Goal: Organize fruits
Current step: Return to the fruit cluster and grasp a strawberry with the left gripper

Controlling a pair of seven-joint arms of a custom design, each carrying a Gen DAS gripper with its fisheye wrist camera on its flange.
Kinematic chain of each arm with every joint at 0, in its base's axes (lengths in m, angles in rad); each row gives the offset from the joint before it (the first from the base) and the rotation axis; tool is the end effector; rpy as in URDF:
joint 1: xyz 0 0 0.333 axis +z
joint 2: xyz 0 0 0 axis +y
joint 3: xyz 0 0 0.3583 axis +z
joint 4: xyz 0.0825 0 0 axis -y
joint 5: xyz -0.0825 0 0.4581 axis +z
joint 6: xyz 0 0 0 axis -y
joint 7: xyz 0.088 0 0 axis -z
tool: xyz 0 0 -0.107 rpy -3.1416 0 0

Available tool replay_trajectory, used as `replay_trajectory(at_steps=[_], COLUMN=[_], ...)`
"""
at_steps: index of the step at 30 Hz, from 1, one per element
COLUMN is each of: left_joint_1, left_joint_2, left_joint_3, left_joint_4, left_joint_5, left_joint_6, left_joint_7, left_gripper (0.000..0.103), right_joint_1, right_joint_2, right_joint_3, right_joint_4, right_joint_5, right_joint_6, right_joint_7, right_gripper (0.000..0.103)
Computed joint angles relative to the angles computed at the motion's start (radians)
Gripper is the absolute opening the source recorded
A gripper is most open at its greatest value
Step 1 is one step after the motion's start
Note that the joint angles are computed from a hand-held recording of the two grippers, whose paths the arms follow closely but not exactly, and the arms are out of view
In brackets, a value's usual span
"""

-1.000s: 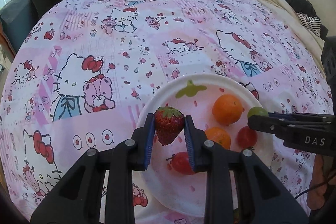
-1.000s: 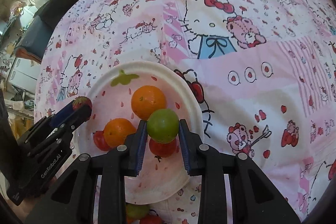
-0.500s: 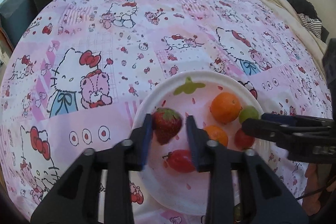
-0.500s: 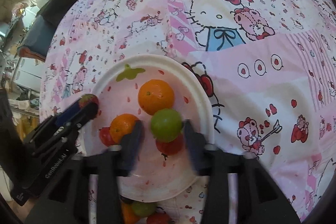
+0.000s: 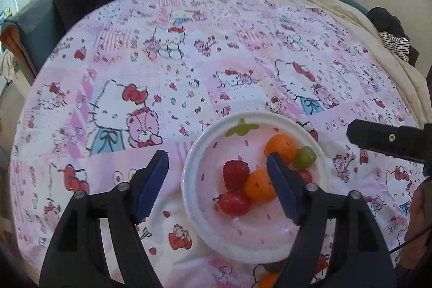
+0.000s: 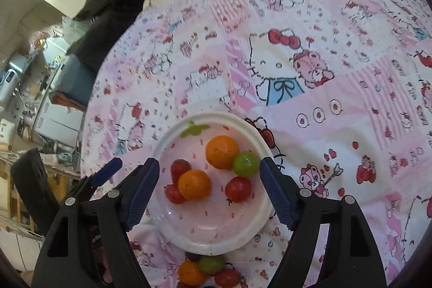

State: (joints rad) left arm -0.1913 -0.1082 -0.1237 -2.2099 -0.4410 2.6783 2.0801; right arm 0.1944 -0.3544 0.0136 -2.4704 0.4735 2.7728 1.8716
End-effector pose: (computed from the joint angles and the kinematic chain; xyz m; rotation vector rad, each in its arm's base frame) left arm 0.5844 -0.1783 0.4927 -1.4255 2.3741 -0.8370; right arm 0.5129 0.0883 0.4956 -1.2648 2.0795 -0.0808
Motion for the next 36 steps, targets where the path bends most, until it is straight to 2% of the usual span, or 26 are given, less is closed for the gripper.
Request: replay_trajectory(at_steps=[3, 11, 18, 21, 25, 29, 32, 36], left_joint_1=[-0.005, -0.035, -0.062, -0.049, -0.052, -0.05, -0.064, -0.113], left_joint_2=[-0.041, -0.144, -0.23, -0.269, -0.317, -0.368, -0.405, -0.445], left_joint_3=[0.008, 0.047, 0.1, 0.098, 0.125, 0.138, 0.156, 0.207], left_joint_4=[-0.022, -0.088, -0.142, -0.175, -0.205, -0.241, -0.266, -0.292], left_joint_5=[-0.015, 0.047, 0.055, 0.094, 0.113, 0.138, 0.148, 0.109], left_joint_6=[0.016, 0.076, 0.038, 0.048, 0.004, 0.0, 0.002, -0.023], left_joint_7=[0.015, -0.032, -0.05, -0.104, -0.144, -0.165, -0.164, -0.121], left_gripper=[0.072, 0.072, 0.072, 0.072, 0.072, 0.072, 0.072, 0.072], right_joint_1=[-0.019, -0.034, -0.042, -0.037, -0.042, -0.035, -0.036, -0.021], right_joint_2=[-0.046, -0.141, -0.227, -0.261, -0.318, -0.377, -0.409, -0.45], right_joint_3=[0.024, 0.05, 0.079, 0.088, 0.11, 0.127, 0.146, 0.156], right_joint_4=[-0.022, -0.081, -0.141, -0.163, -0.192, -0.229, -0.247, -0.273], right_joint_5=[-0.041, -0.081, -0.126, -0.139, -0.166, -0.174, -0.192, -0.202], right_joint_6=[0.01, 0.016, -0.003, -0.019, -0.038, -0.053, -0.071, -0.086], right_joint_7=[0.03, 0.091, 0.164, 0.187, 0.225, 0.269, 0.3, 0.337], right_gripper=[0.079, 0.079, 0.08, 0.08, 0.08, 0.08, 0.08, 0.08])
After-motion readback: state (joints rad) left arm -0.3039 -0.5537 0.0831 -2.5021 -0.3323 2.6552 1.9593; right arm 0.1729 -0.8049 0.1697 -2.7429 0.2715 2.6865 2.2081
